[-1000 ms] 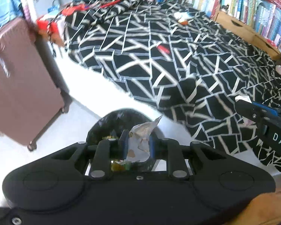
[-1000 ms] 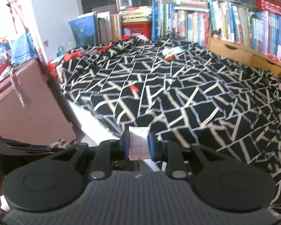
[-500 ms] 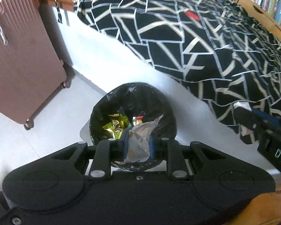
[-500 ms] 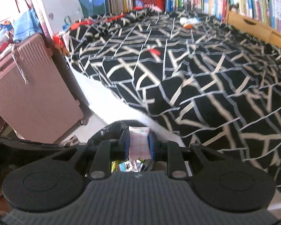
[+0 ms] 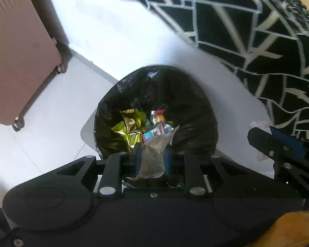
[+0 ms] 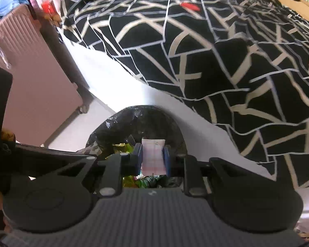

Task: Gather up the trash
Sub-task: 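Open both tools over the trash bag to drop the items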

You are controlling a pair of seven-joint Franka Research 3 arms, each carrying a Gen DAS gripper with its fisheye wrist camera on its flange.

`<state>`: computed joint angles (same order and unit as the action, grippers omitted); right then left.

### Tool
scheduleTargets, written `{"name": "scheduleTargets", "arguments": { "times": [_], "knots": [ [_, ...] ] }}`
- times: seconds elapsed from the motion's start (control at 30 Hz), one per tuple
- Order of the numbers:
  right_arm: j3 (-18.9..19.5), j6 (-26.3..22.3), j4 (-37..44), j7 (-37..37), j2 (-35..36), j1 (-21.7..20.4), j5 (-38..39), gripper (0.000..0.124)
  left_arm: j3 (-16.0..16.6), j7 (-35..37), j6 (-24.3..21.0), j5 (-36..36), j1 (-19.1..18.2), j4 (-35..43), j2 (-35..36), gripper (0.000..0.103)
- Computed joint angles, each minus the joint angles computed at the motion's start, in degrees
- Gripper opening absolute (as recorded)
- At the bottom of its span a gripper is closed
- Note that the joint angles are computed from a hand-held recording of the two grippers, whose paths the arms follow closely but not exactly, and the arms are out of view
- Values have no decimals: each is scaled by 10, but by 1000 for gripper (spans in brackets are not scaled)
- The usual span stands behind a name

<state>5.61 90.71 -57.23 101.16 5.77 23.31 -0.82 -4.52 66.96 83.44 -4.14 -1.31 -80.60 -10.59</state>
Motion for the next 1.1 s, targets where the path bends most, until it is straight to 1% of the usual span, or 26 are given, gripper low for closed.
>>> {"name": "scheduleTargets", "arguments": {
  "times": [0.2, 0.4, 0.7, 0.8, 0.83, 0.87, 0.9, 0.93, 0.97, 1.0, 1.1],
  "knots": [
    [-1, -16, 34, 24, 44, 17, -16, 27, 14, 31, 12, -17, 12, -34, 7, 21],
    [-9, -16, 53, 40, 77, 29, -21, 27, 18, 56, 25, -29, 23, -70, 12, 21],
    [-17, -13, 47, 60, 91, 38, -21, 28, 20, 78, 50, -43, 30, -113, 9, 22],
    [-17, -10, 42, 67, 90, 40, -24, 33, 20, 83, 55, -46, 30, -119, 9, 25],
    [-17, -9, 41, 68, 90, 40, -25, 33, 20, 85, 58, -47, 31, -122, 8, 27],
    [-16, -8, 41, 70, 90, 41, -26, 33, 21, 87, 60, -49, 31, -123, 8, 32],
    [-17, -10, 45, 72, 93, 41, -27, 41, 21, 89, 61, -51, 31, -124, 7, 41],
    [-17, -9, 46, 74, 93, 42, -27, 48, 21, 90, 62, -52, 31, -124, 6, 44],
    [-17, -8, 48, 74, 94, 41, -26, 49, 21, 92, 64, -52, 31, -124, 5, 47],
    [-17, -11, 53, 75, 96, 42, -27, 51, 21, 96, 65, -54, 30, -124, 5, 48],
    [-19, -13, 63, 75, 100, 44, -31, 55, 21, 103, 65, -56, 29, -120, 5, 59]
  ]
}}
